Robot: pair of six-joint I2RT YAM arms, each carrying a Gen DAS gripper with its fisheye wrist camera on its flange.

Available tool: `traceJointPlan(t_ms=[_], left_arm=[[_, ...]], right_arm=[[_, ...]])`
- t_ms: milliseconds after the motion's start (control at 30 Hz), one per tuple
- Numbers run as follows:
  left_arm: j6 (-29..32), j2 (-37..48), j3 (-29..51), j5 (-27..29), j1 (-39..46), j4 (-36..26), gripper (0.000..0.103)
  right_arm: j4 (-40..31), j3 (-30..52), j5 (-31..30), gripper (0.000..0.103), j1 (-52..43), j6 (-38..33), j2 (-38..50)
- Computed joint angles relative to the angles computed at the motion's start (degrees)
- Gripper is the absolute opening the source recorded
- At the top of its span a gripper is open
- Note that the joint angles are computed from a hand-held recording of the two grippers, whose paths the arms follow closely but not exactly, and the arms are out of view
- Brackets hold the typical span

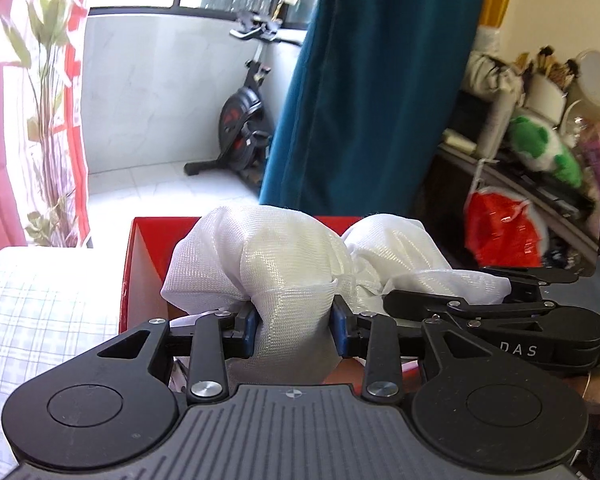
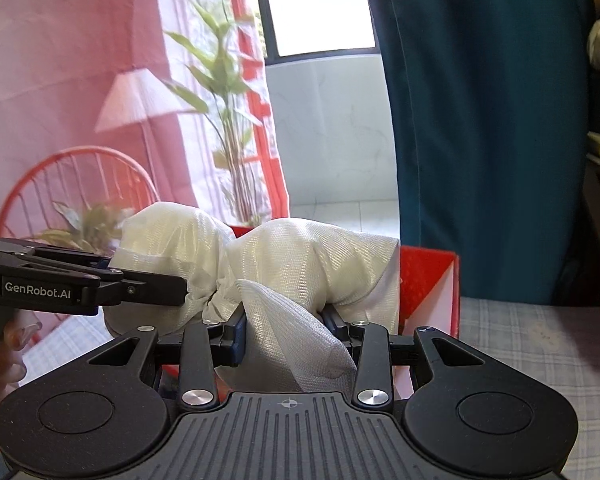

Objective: Organize soft objects

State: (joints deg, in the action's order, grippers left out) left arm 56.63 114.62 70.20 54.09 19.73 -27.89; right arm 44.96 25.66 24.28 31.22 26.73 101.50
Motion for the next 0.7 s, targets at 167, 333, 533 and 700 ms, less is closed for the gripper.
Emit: traceJointPlan(t_ms=[167,333,533,700], left_arm=[[-5.0,2.7,-1.1,-4.2,-2.7,8.2,0.038],[-5.4,4.8,-0.7,-6.0,-3.4,10.1,0.041],[-7.5,5.1,-1.2,-8.5,-3.7,12.4,0.058],[-6.5,4.4,-0.7,-6.7,-1.8,9.8,0.059]], right_arm=[[4.7,2.6,-3.8,0.033,-3.6,1.5,8.8],[2.9,5.1,-3.1,0.034,-3.2,2.2,12.0],[-0.1,7.0,-1.7,0.038,-2.7,2.9,13.6],[-2.5,6.3,1.9,0.042,-0.5,5.7,13.0]])
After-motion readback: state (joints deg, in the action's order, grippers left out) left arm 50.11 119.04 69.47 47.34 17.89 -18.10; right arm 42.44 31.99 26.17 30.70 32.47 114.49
